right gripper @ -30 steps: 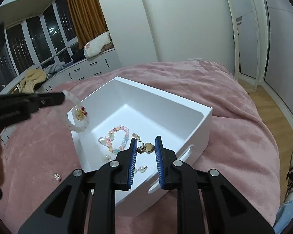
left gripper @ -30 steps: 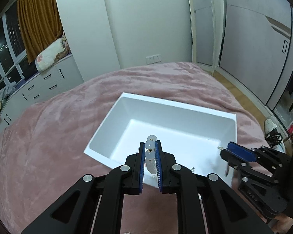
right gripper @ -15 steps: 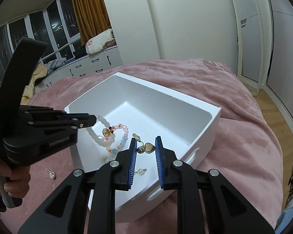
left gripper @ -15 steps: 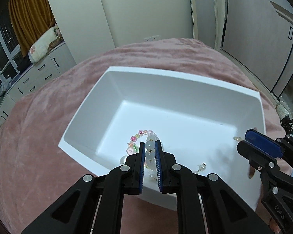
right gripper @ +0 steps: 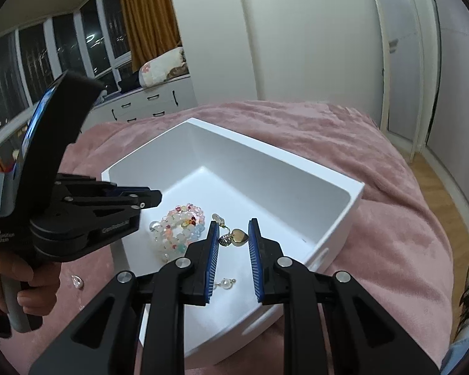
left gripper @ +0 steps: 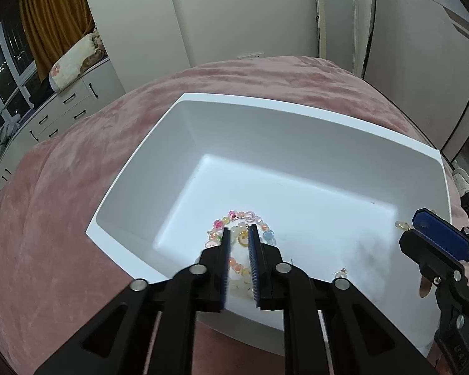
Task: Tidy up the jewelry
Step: 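Open the left gripper over the box while the right releases the charm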
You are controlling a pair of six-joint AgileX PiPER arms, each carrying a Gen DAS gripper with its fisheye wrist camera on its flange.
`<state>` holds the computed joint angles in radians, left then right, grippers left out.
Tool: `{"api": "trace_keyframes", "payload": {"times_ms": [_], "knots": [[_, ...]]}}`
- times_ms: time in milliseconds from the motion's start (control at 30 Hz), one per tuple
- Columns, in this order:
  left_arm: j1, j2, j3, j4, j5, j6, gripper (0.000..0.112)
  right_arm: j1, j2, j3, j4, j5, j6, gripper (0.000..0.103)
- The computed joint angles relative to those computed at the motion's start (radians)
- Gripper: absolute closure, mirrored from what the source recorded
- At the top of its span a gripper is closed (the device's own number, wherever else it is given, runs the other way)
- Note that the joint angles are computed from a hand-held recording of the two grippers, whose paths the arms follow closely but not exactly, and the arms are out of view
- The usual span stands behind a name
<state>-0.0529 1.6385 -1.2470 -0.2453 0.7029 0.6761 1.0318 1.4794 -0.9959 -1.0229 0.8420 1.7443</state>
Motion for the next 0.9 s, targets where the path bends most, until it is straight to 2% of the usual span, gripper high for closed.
{"api": "trace_keyframes", "payload": {"times_ms": [33,67,300,367,467,567,700,767,900], "knots": [[0.001,-0.002,0.003,0.002,-0.004,0.0,0.081,0.006,0.016,-0.016,0.003,0.02,-0.02,0.081],[0.004,-0.007,0.009,-0.002,-0.011,0.004,0.074,0.012,0.03,-0.032,0.01,0.037,-0.038,0.074],[0.047,-0.051,0.031,-0.037,-0.02,0.039,0.057,0.04,-0.002,0.011,-0.07,0.079,0.083,0.038],[0.07,-0.059,0.027,-0.057,-0.008,0.061,0.049,0.052,-0.016,0.024,-0.093,0.095,0.112,0.026],[0.107,-0.077,0.029,-0.083,-0.001,0.096,0.04,0.087,-0.014,0.02,-0.111,0.164,0.129,0.011],[0.149,-0.096,0.031,-0.108,0.017,0.125,0.034,0.115,-0.019,0.022,-0.128,0.203,0.142,0.004],[0.226,-0.133,0.04,-0.168,0.056,0.203,0.029,0.134,-0.021,0.018,-0.128,0.232,0.135,0.005],[0.275,-0.155,0.046,-0.214,0.08,0.257,0.02,0.142,-0.021,0.013,-0.126,0.241,0.126,0.005],[0.39,-0.179,0.044,-0.305,0.143,0.371,0.019,0.182,-0.029,0.012,-0.143,0.275,0.126,0.005]]}}
